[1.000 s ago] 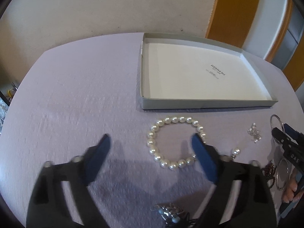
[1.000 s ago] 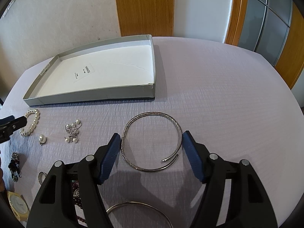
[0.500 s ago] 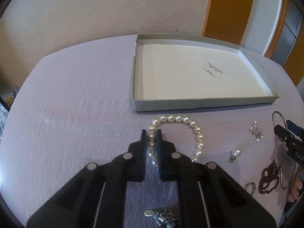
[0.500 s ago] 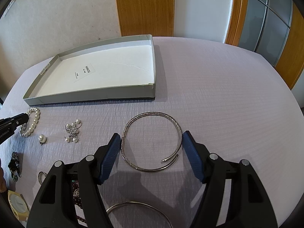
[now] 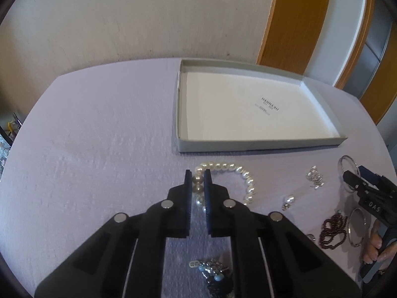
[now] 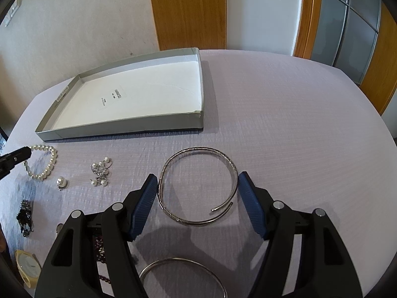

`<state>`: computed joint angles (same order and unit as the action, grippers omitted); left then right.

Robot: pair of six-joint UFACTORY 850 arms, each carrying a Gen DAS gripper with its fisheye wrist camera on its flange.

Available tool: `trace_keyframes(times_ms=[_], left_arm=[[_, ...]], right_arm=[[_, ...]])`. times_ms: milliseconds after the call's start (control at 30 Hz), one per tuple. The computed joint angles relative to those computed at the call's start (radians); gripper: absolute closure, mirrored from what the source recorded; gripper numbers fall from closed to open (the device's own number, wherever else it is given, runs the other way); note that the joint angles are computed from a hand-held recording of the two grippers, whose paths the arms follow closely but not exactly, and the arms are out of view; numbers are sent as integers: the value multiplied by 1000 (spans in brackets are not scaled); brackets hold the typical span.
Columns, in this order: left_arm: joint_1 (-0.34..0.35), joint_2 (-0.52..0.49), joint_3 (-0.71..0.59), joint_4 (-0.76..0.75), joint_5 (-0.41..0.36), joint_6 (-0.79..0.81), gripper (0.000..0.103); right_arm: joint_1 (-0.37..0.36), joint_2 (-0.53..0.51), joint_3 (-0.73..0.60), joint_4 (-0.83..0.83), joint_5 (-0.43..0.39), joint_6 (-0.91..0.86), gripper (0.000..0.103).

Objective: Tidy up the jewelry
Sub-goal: 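Close the left gripper on the pearl bracelet while the right gripper grips the silver cuff bangle, then carry the bracelet and bangle into the white tray and open both grippers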

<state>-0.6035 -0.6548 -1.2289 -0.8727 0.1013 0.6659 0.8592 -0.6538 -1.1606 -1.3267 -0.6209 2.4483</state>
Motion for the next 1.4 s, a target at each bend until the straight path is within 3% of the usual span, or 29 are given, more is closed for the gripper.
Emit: trace_keyframes(times_ms=[467,800,1100,1333,1400], left_arm=[[-4,98,71,384,41,-397,94],[-3,121,66,414,37,-434,94],[-12,109,7,205,34,-216,94],[-13,42,-111,42,-6,-54,94],[-14,13,-157,-71,-16,63,94]], right_arm=[[15,30,10,-16,-27,5,34],[19,38,4,-24,-39,4,34],[18,45,-25,-30,-69,-41,34],[-8,41,-76,-11,-83,-135,34],[-24,30,-100,-5,-86,-170,34]])
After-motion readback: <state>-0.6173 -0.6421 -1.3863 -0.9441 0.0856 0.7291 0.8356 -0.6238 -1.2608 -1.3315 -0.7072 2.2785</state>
